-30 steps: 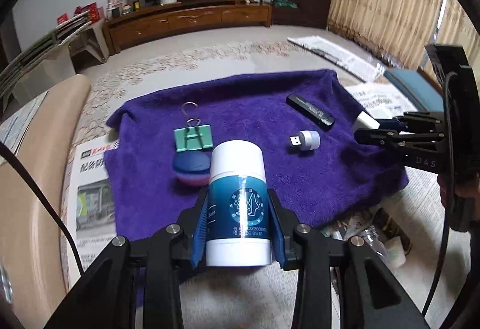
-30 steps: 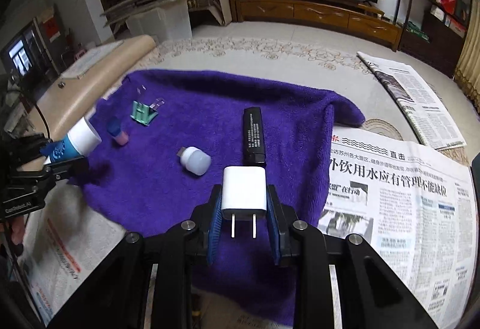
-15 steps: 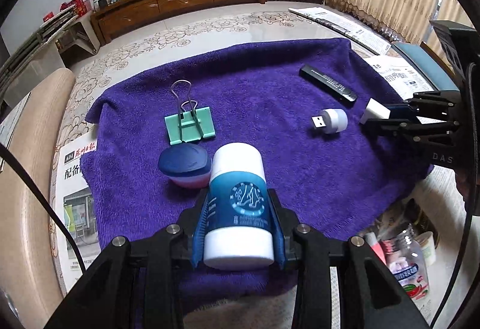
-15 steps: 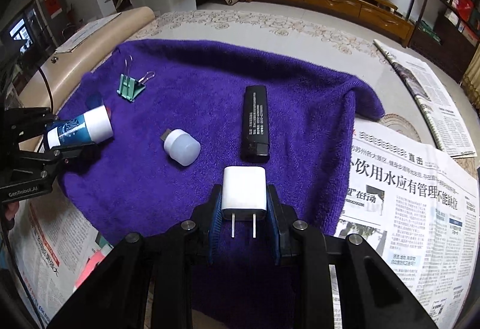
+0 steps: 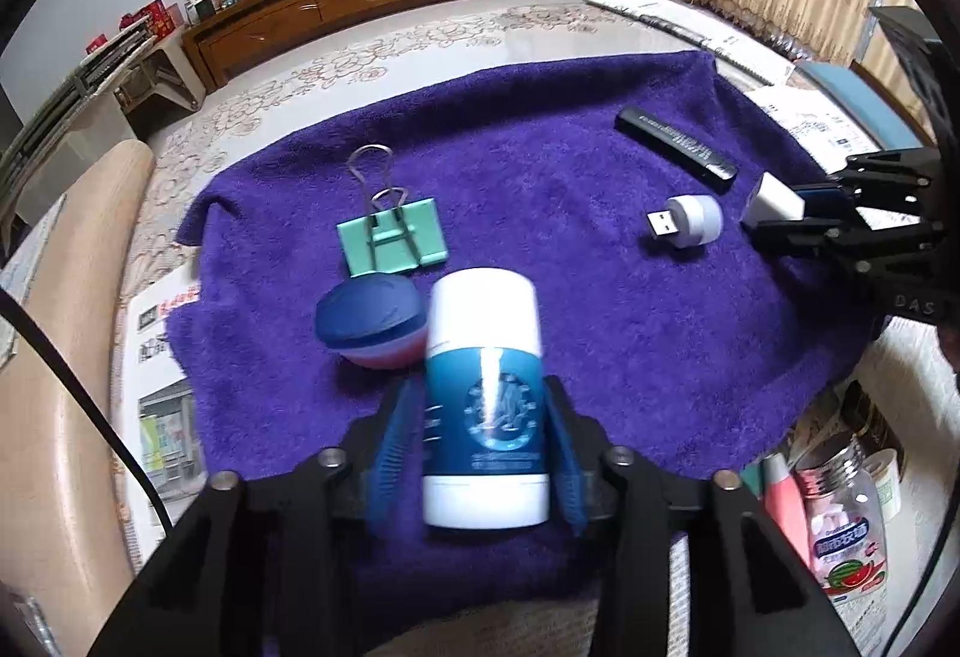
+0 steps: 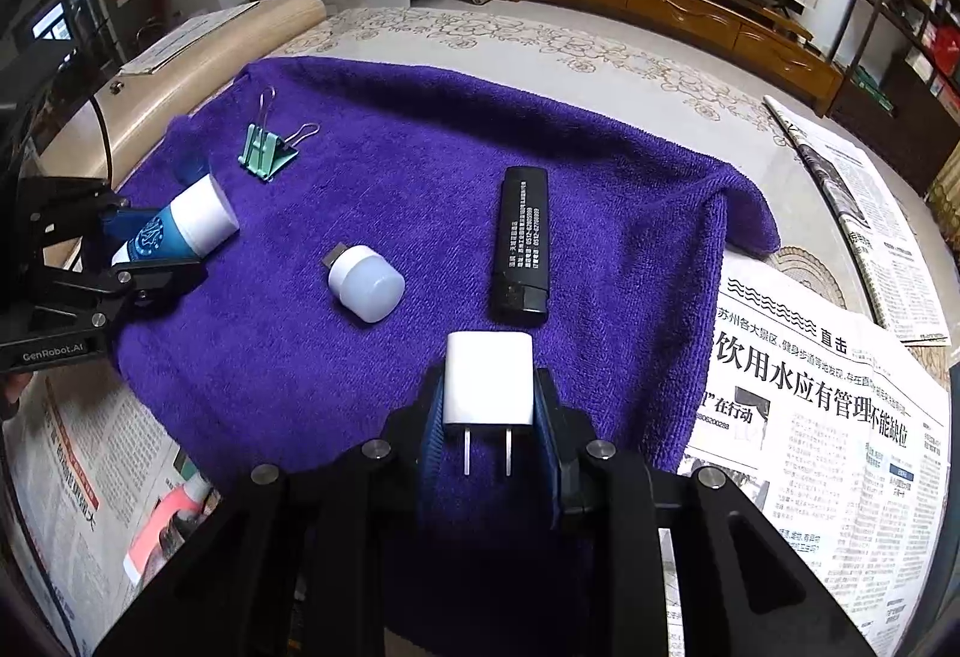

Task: Organize rigid objects
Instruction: 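Carry deodorant stick and charger plug onto the purple towel and open both tools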

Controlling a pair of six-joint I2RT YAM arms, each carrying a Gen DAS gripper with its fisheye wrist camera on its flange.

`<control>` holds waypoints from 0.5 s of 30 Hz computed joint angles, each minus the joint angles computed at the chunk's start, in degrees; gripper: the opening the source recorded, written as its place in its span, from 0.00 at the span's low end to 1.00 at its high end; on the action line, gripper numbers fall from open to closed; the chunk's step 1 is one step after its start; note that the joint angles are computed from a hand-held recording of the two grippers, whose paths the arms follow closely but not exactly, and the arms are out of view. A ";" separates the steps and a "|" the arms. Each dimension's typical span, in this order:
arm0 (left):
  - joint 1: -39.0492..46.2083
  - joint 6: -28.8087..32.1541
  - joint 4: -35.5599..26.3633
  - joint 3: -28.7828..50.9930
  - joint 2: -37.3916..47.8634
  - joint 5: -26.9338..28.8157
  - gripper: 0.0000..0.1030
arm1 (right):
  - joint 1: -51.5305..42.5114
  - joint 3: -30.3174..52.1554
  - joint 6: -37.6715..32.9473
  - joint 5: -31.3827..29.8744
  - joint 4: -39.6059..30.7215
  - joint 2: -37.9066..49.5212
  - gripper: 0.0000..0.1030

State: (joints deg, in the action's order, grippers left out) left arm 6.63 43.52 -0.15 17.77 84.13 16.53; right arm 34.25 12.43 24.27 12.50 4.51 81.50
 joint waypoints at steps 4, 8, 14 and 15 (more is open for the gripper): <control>0.66 -0.69 -2.35 1.88 0.11 -2.10 0.65 | -0.33 0.16 -0.12 -0.67 -2.60 -1.79 0.38; 4.37 1.82 -7.39 -0.03 -9.14 1.44 0.69 | 2.21 -0.70 3.32 1.99 -8.88 -10.78 0.51; 18.98 11.24 -29.34 -1.49 -29.34 14.49 1.00 | 14.25 -0.02 17.99 11.16 -31.40 -33.59 0.94; 21.68 13.68 -33.19 -1.07 -30.40 16.11 1.00 | 16.99 0.39 21.41 12.51 -35.01 -35.74 0.99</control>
